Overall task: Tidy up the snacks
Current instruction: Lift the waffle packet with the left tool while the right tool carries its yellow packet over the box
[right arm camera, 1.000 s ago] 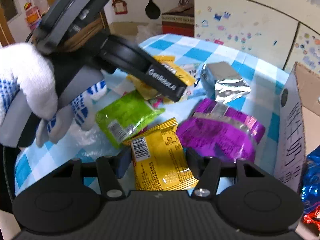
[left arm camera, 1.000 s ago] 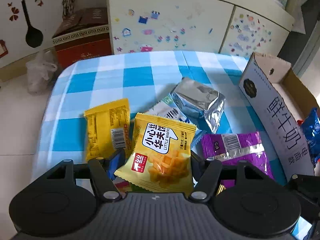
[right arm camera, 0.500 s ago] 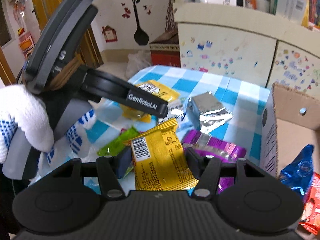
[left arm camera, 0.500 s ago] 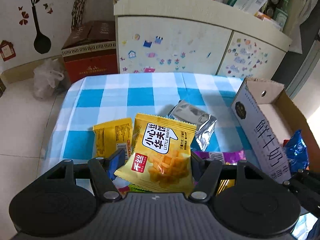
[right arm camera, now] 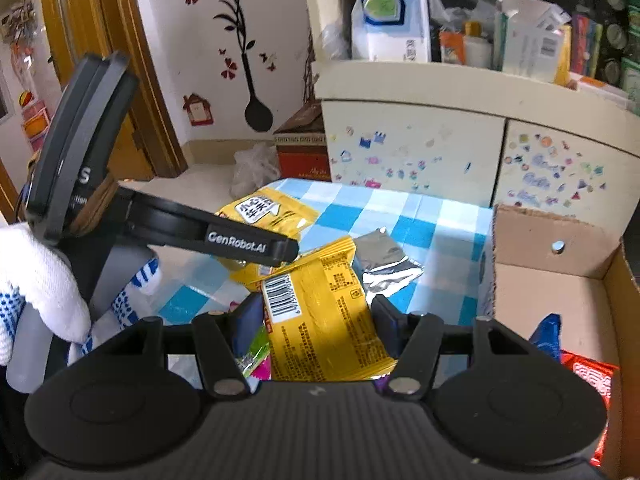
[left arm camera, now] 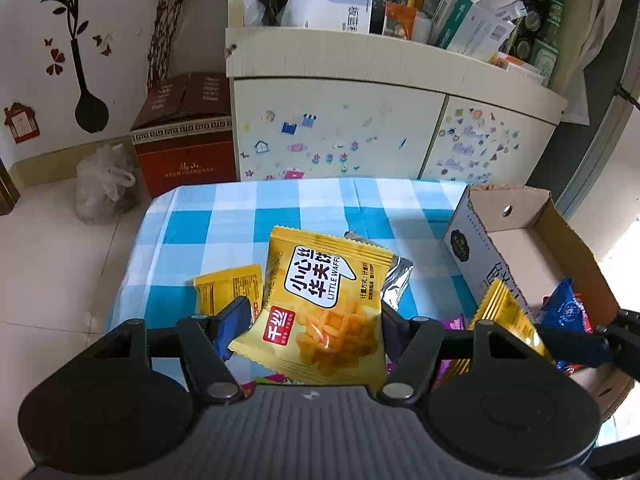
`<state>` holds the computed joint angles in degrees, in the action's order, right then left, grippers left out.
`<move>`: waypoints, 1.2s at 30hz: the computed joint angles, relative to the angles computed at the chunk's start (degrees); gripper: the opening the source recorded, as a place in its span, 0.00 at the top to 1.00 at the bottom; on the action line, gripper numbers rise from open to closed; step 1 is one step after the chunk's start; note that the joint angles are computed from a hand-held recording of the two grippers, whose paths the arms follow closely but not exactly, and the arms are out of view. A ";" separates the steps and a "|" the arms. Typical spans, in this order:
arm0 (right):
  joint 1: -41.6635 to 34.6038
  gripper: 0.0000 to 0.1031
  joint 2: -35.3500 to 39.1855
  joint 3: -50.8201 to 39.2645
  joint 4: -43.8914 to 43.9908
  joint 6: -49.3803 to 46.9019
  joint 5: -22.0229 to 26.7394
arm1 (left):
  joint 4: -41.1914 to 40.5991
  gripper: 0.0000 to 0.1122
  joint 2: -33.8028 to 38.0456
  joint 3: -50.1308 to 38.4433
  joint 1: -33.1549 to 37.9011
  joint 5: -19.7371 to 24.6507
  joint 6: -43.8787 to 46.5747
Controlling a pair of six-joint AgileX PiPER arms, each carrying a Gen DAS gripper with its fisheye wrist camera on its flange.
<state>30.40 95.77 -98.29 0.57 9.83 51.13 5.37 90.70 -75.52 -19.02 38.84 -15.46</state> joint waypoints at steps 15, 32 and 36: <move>-1.66 0.42 -3.45 -0.14 -2.42 2.95 0.51 | 3.10 0.37 -1.60 -1.75 -2.46 0.46 -4.17; -7.44 0.42 -7.69 -1.33 -3.11 5.87 0.40 | 4.20 0.37 -0.43 -4.74 -7.30 -0.97 -7.24; -9.37 0.42 -8.60 -1.53 -3.14 6.73 0.41 | 2.91 0.37 -0.07 -4.79 -8.49 -1.89 -6.32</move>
<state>21.03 87.17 -99.82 -2.56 16.56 51.54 8.28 90.63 -80.30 -27.52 36.94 -21.78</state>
